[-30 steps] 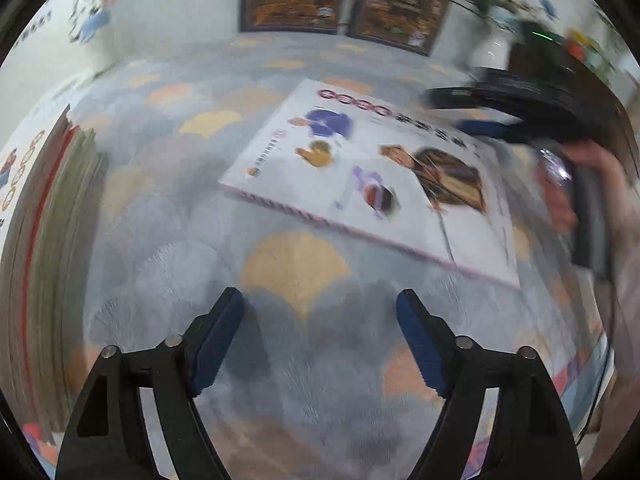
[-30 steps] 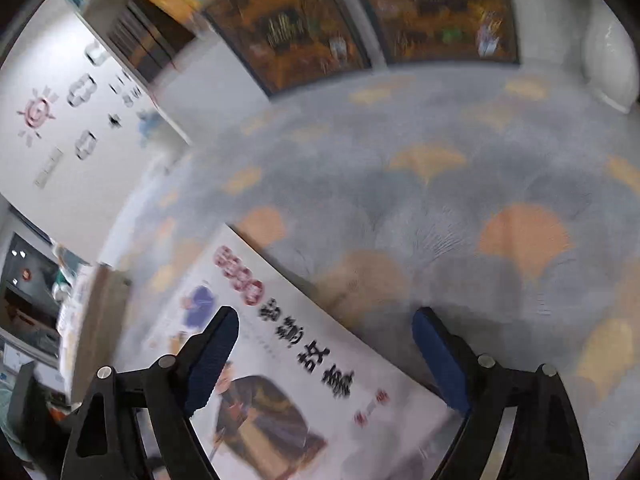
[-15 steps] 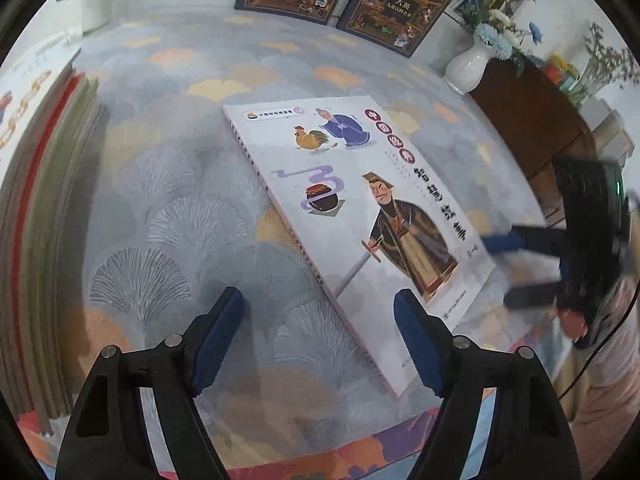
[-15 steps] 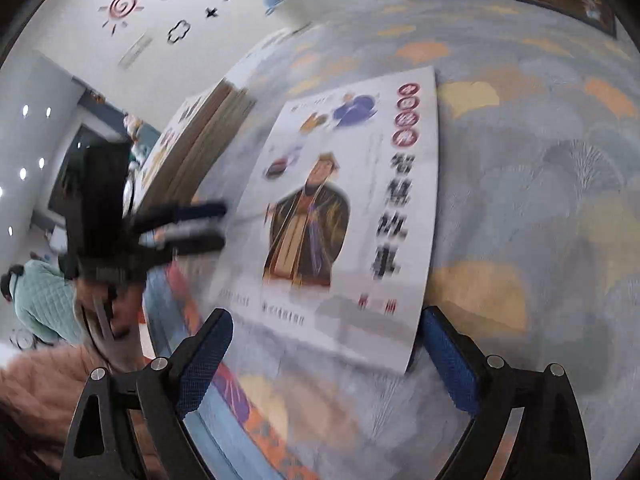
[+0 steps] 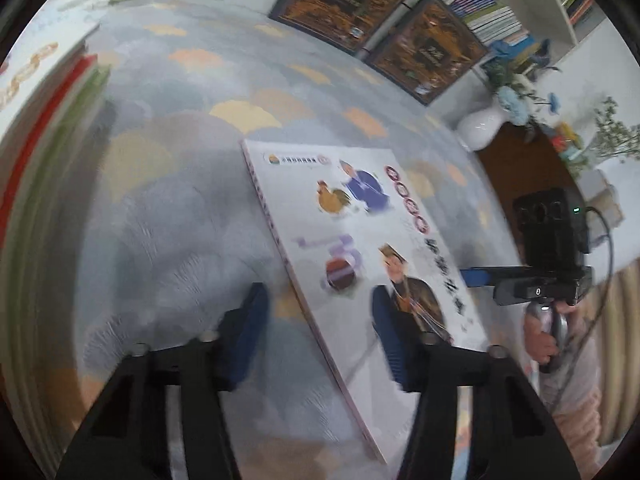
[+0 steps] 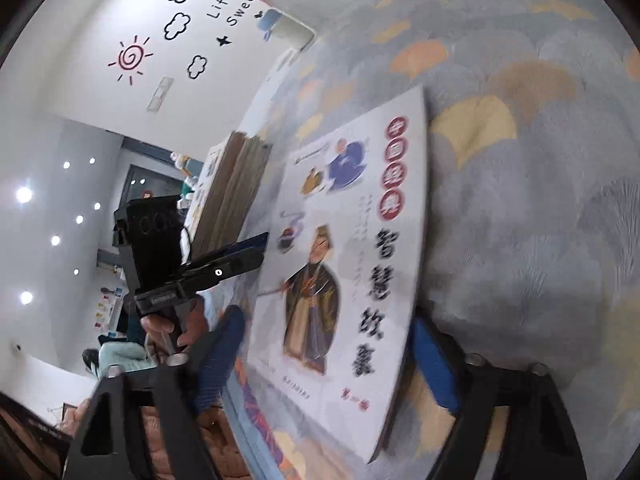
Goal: Organize books
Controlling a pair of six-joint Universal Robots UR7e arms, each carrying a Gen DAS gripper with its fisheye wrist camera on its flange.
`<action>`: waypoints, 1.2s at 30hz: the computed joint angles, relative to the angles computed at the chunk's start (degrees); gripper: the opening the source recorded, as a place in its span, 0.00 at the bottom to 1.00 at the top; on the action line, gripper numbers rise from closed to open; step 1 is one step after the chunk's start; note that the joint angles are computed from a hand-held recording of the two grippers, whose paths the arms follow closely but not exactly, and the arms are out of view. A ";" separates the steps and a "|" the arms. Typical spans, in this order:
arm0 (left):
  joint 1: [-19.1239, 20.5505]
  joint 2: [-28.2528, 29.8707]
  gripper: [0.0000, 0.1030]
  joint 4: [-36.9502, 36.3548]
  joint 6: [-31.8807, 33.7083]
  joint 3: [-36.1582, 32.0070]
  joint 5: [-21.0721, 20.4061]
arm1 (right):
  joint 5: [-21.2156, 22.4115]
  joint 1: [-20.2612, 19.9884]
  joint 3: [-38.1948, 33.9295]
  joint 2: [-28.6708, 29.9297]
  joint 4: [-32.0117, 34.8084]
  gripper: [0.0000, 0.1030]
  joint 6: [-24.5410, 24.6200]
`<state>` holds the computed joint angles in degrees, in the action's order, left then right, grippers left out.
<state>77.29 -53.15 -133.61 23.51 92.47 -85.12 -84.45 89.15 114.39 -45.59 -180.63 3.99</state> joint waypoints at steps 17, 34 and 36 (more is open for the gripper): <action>-1.97 -0.60 0.41 -18.54 8.00 8.22 5.73 | -0.83 -2.50 3.31 2.79 -15.47 0.12 -6.37; -1.72 -0.39 0.43 -23.15 8.01 9.81 4.91 | -2.65 -1.55 2.95 3.76 -17.94 0.13 -7.49; -1.69 -0.39 0.43 -23.06 7.89 9.79 4.72 | -2.85 -1.44 3.02 3.78 -18.16 0.13 -7.61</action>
<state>75.61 -53.54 -156.68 31.40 102.26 -80.40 -87.30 87.71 117.41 -41.81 -198.80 -3.62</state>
